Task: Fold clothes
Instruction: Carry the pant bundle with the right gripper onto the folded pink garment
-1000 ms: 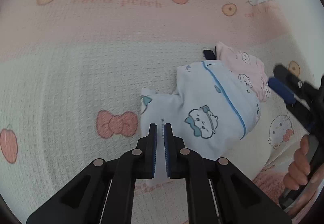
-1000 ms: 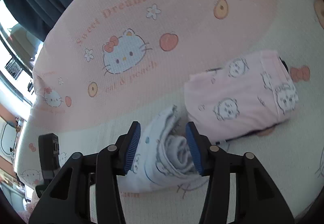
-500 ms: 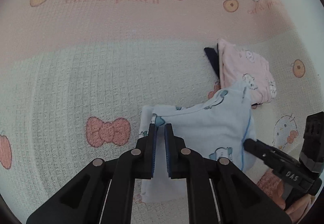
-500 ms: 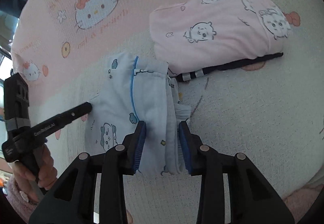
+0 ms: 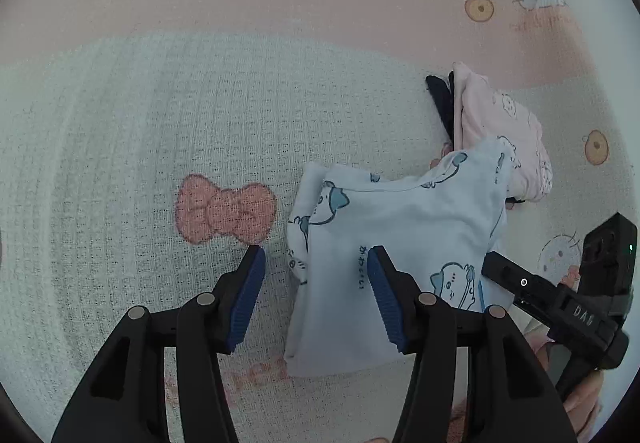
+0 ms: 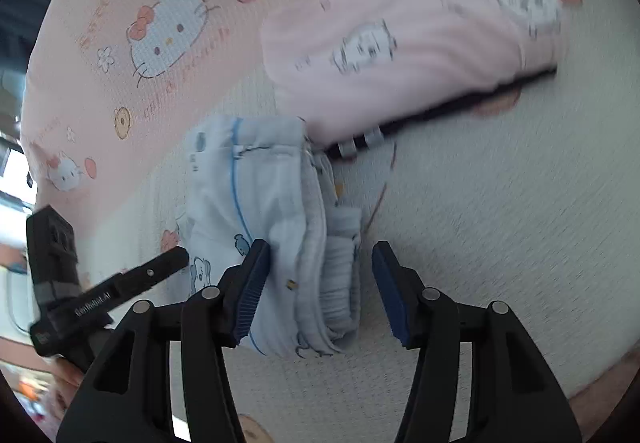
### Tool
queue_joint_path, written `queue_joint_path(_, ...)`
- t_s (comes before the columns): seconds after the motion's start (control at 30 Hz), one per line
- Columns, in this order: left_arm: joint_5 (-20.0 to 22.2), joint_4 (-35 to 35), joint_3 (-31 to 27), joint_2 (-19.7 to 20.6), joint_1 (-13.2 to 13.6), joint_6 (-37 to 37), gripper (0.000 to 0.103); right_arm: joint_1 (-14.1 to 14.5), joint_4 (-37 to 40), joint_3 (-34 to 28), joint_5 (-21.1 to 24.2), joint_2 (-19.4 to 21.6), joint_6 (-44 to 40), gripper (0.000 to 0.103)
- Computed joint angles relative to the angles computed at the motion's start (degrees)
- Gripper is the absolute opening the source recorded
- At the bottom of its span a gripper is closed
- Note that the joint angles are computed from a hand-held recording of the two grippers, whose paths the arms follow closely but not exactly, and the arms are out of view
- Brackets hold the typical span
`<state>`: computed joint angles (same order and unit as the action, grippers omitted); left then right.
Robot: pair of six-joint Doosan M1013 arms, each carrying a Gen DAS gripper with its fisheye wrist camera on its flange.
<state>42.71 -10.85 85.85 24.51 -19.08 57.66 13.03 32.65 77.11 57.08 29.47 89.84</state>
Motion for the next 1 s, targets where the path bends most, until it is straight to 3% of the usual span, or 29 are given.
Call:
queue_joint_path(0.17, -0.9, -6.9, 0.5, -0.1, -0.4, 3.2, 0.053, -0.2, 2.3, 0.1, 0.7, 0.2, -1.5, 0.055)
queue_joint_path(0.23, 1.0, -1.6, -0.7, 0.4, -1.4, 1.5, 0.043, 0.5, 1.3, -0.2, 1.7, 0.3, -3.2, 0.055)
queue_joint_path(0.3, 1.3, -0.2, -0.6, 0.2, -1.6, -0.1, 0.021, 0.7, 1.0, 0.0, 0.8, 0.0, -3.4, 0.052)
queue_joint_path(0.37, 0.6, -0.8, 0.4, -1.0, -1.3, -0.3, 0.016, -0.2, 5.2, 0.6, 0.7, 0.0, -4.1, 0.045)
queue_joint_path(0.5, 0.2, 3.0, 0.2, -2.9, -2.0, 0.1, 0.015, -1.0, 12.1, 0.9, -0.9, -1.4, -10.5, 0.044)
queue_joint_path(0.77, -4.6, 5.6, -5.4, -3.4, -2.2, 2.6, 0.015, -0.5, 14.6, -5.2, -3.2, -1.2, -15.3, 0.044)
queue_joint_path(0.9, -9.2, 4.6, -12.3, 0.6, -3.1, 3.9, 0.015, -1.8, 14.8, -8.4, -8.0, -1.6, -19.1, 0.044)
queue_joint_path(1.0, -8.8, 1.2, -18.2, 5.5, -3.1, 6.4, 0.015, -2.6, 11.3, -10.4, -12.0, -0.8, -18.6, 0.044)
